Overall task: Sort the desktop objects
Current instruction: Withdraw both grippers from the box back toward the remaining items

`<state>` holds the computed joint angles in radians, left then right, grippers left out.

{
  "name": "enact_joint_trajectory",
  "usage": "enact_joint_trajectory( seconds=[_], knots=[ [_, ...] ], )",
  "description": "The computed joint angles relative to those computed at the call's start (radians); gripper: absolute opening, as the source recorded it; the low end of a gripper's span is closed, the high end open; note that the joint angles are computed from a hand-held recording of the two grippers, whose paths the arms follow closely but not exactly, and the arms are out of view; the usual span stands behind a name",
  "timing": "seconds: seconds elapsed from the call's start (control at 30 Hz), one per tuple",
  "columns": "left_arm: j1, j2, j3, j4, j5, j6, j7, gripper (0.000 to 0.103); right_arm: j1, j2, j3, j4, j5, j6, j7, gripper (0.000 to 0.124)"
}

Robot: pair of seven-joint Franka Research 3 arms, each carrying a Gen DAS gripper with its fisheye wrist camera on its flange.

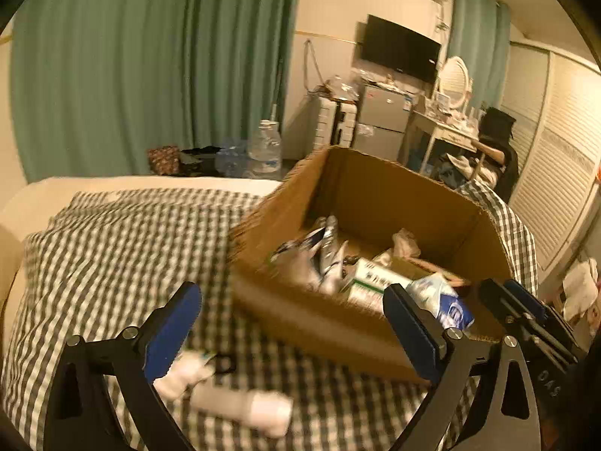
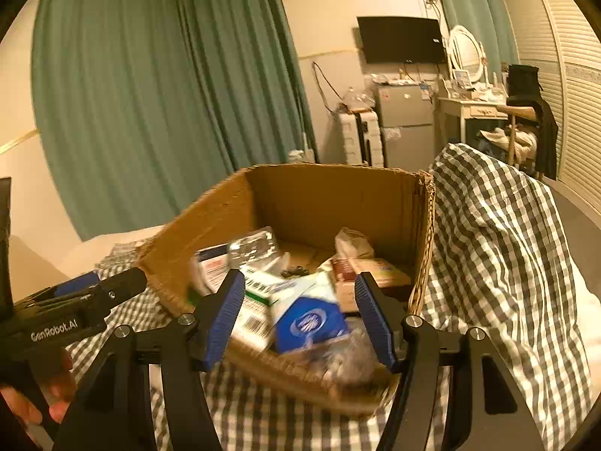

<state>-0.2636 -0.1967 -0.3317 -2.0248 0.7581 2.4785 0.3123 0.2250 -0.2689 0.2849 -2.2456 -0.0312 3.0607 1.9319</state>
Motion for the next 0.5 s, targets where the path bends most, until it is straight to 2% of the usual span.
enact_joint_trajectory(
  seconds=[0.17,0.37,0.5],
  knots=[
    [0.001,-0.155,0.017,-0.136,-0.078,-0.037,0.022,0.101,0.037,-0.060,0.002,-0.071,0.022,0.007,-0.035,0.061],
    [0.027,-0.343,0.015,-0.270,-0.153,-0.088,0.036,0.101,0.050,-0.104,0.045,-0.114,0.018,-0.006,-0.061,0.062],
    [0.039,-0.437,0.004,-0.335,-0.183,-0.108,0.035,0.101,0.113,-0.124,0.022,-0.142,0.056,0.002,-0.102,0.062]
  ],
)
